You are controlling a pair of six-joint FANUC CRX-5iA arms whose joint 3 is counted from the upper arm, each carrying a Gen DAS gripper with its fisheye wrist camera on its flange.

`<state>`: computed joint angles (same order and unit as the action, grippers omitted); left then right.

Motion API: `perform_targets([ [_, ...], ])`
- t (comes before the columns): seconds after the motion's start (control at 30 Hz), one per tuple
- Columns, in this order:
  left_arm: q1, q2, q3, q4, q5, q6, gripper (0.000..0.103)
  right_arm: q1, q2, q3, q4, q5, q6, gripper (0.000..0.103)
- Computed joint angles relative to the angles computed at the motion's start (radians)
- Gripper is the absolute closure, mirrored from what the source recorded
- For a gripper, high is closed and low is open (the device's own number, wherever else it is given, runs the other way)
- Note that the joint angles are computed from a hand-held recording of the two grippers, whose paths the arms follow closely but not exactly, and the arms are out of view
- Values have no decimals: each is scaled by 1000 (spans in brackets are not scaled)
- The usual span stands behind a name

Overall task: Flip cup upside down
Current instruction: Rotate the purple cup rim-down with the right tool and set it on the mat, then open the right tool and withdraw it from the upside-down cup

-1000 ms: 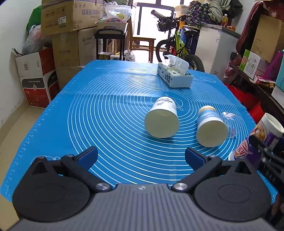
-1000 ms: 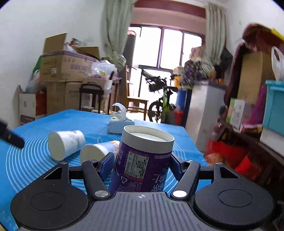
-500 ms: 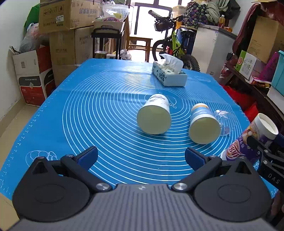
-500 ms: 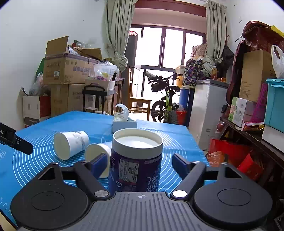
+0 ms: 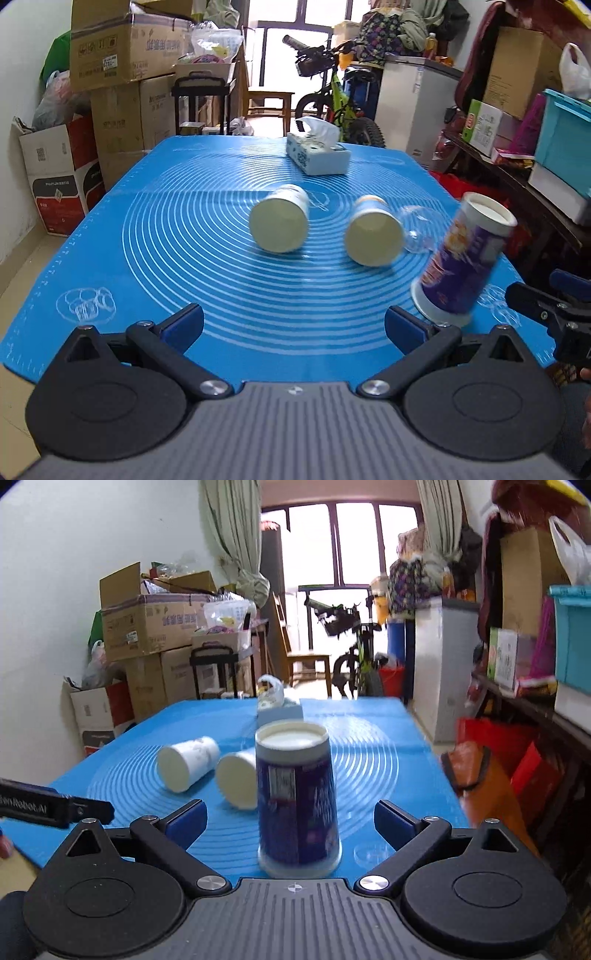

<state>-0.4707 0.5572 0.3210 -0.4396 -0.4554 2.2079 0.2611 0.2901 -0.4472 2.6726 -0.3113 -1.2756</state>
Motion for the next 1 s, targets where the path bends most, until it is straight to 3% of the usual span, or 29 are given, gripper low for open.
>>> perform_targets([
  [0.1, -28, -19, -20, -57, 1, 40, 0, -12, -37, -26, 31, 55, -47, 6],
  [0.33, -75, -55, -69, -135, 20, 60, 0, 4, -88, -86, -22, 96, 13, 6],
  [0.4, -89, -60, -73, -172, 12, 81, 0, -1, -100, -87, 12, 121, -13, 6],
  [0.47, -93, -66, -83, -175, 14, 78, 0, -8, -112, -89, 66, 141, -54, 6],
  [1.0, -108, -77, -99, -178, 8, 82, 0, 19, -140, -136, -43, 127, 56, 6],
])
